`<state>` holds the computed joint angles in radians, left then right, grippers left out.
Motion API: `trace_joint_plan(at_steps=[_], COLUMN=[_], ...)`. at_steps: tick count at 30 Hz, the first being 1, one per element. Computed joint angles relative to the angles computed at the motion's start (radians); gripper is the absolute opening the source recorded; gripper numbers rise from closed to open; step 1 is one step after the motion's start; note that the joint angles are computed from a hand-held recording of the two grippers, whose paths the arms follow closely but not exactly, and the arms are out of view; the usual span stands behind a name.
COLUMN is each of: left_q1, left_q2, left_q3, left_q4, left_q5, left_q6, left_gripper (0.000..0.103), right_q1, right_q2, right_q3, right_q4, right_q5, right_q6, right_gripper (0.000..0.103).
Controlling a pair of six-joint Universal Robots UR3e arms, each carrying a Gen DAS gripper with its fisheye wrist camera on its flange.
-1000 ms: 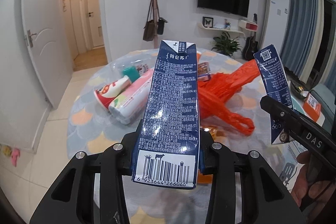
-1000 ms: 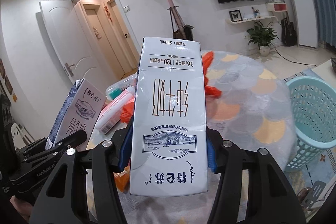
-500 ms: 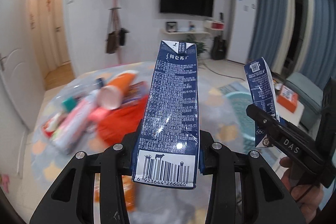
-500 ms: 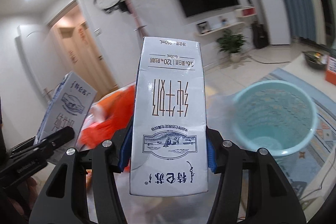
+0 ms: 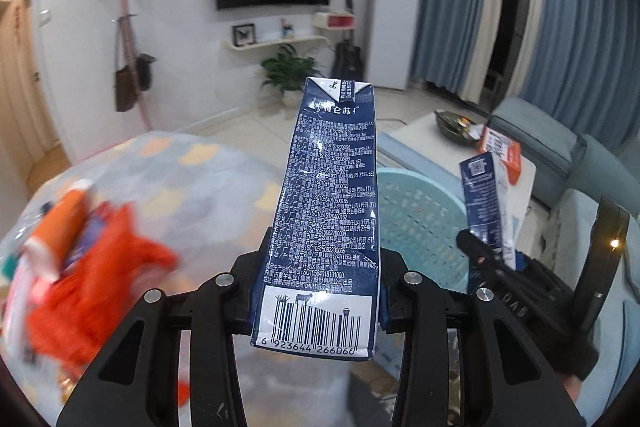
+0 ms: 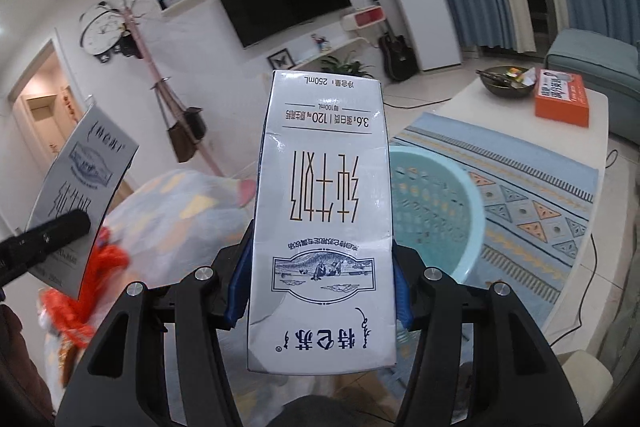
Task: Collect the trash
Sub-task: 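Carry both cartons over the blue basket and open both tools to drop them, then return both tools to the table above the snack packet and orange bag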
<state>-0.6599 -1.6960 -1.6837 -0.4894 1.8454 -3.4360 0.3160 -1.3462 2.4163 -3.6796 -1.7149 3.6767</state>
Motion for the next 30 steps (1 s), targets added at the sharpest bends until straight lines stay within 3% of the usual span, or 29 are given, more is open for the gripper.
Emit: trace_joint_plan(at_steps=[4, 10, 14, 15, 17, 22, 30], left_q1=[0.007, 0.021, 0.023, 0.018, 0.012, 0.012, 0.007], left_q2=[-0.161, -0.317, -0.387, -0.394, -0.394, -0.328, -0.095], left_q3=[0.168, 0.366, 0.463, 0.470, 0.468, 0.401, 0.141], left_q4=[-0.043, -0.135, -0.202, -0.207, -0.207, -0.191, -0.125], left_q5=[-0.036, -0.081, -0.091, -0.073, -0.049, -0.034, 0.010], left_q6=[0.013, 0.017, 0.020, 0.018, 0.012, 0.001, -0.026], left_gripper=[0.039, 0.039, 0.042, 0.048, 0.055, 0.056, 0.059], right_q1=[-0.087, -0.182, -0.209, -0.213, -0.221, -0.219, -0.136], right_q2=[0.076, 0.154, 0.177, 0.180, 0.186, 0.169, 0.110], right_q3=[0.000, -0.072, -0.080, -0.069, -0.042, 0.017, 0.067], right_q4=[-0.054, -0.017, -0.034, -0.053, -0.089, -0.109, -0.102], right_q5=[0.056, 0.126, 0.126, 0.124, 0.122, 0.120, 0.082], right_q6=[-0.033, -0.096, -0.100, -0.098, -0.093, -0.064, -0.006], right_gripper=[0.052, 0.053, 0.063, 0.065, 0.065, 0.065, 0.065])
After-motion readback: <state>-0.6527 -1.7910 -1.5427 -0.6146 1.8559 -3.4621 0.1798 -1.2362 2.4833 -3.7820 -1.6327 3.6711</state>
